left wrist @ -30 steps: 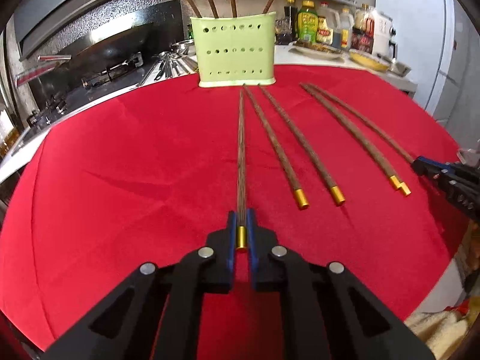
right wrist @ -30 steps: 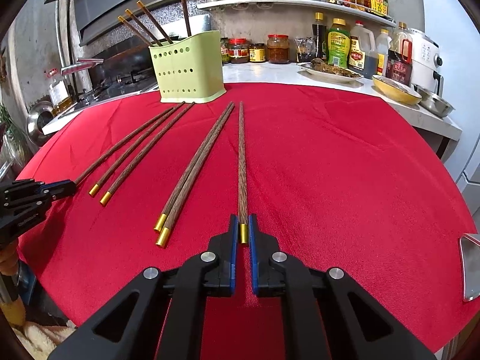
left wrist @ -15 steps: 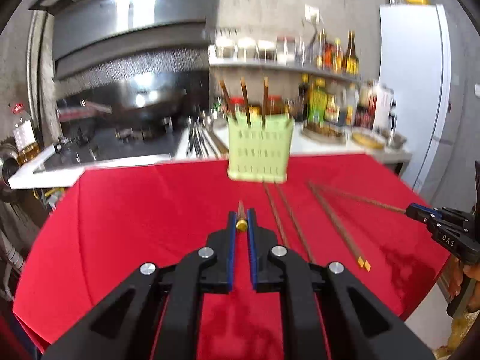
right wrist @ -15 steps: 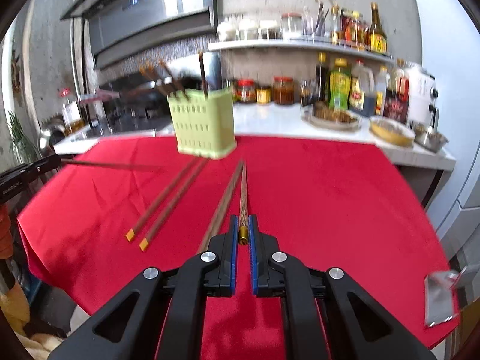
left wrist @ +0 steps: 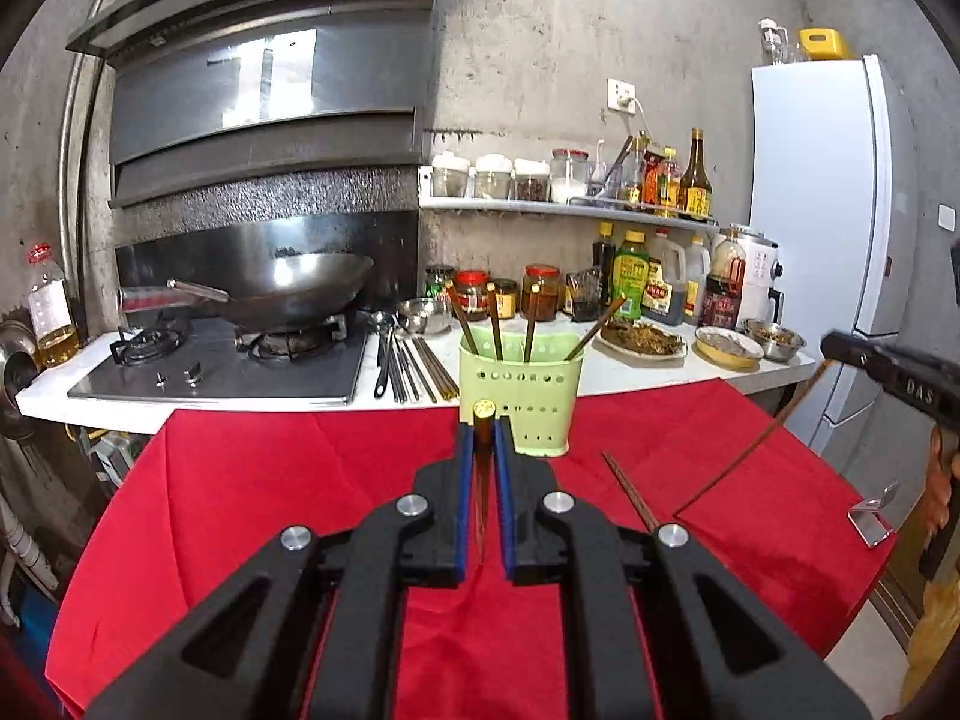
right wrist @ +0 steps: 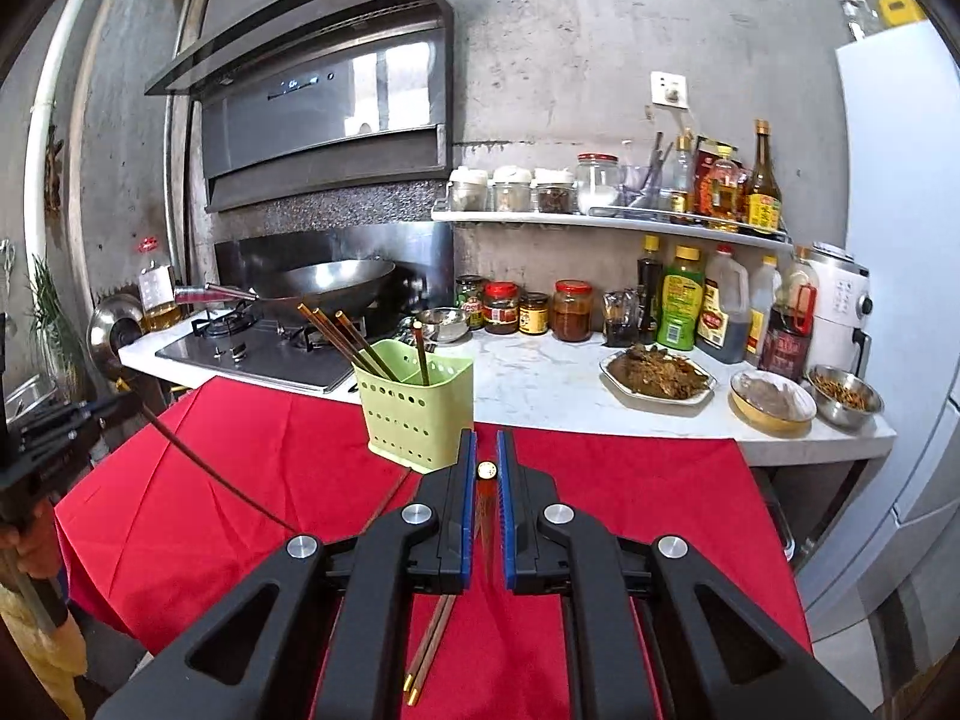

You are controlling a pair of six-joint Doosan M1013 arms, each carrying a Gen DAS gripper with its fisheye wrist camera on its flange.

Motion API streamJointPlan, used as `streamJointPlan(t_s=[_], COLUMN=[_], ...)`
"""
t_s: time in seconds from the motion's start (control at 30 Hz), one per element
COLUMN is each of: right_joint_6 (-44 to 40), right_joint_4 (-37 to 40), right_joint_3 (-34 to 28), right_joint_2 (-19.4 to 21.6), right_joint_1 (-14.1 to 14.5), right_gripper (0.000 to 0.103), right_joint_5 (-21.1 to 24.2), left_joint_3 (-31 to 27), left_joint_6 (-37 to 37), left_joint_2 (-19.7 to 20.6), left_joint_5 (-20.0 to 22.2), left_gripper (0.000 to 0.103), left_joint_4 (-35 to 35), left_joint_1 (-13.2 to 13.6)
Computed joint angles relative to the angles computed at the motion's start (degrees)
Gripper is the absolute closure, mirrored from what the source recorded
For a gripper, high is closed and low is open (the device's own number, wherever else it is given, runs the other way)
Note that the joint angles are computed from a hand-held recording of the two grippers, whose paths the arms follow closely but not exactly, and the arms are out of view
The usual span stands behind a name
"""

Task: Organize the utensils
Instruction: 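Lift both held chopsticks upright and carry them over the green holder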

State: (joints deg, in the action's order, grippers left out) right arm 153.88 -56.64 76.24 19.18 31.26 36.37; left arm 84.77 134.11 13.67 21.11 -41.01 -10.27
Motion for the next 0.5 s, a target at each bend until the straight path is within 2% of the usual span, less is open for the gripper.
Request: streamJointPlan(t_s=[0.3, 0.4, 0.5], right_joint_6=[-3.09, -2.61, -1.93], right_joint_4=[1.82, 1.15, -0.11], right_joint_3=[-2.95, -3.36, -3.49], right_joint_2=[1.45, 1.85, 2.28], right_joint_1=[-0.76, -0.91, -0.91], right_gripper=[0.096, 0.096, 0.095], right_joint_5=[-0.42, -0.09, 0.64], left_joint_3=[-2.88, -3.14, -3.38], left_joint_6=[-3.71, -5.18, -3.45], left_joint_2=[0.9, 1.48, 1.72], left_joint_5=[3.96, 2.33, 2.57], left_gripper=[0.096, 0.096, 0.096], left_joint_4=[4.88, 6.89, 5.17], left_joint_1=[0.49, -0.12, -0.28])
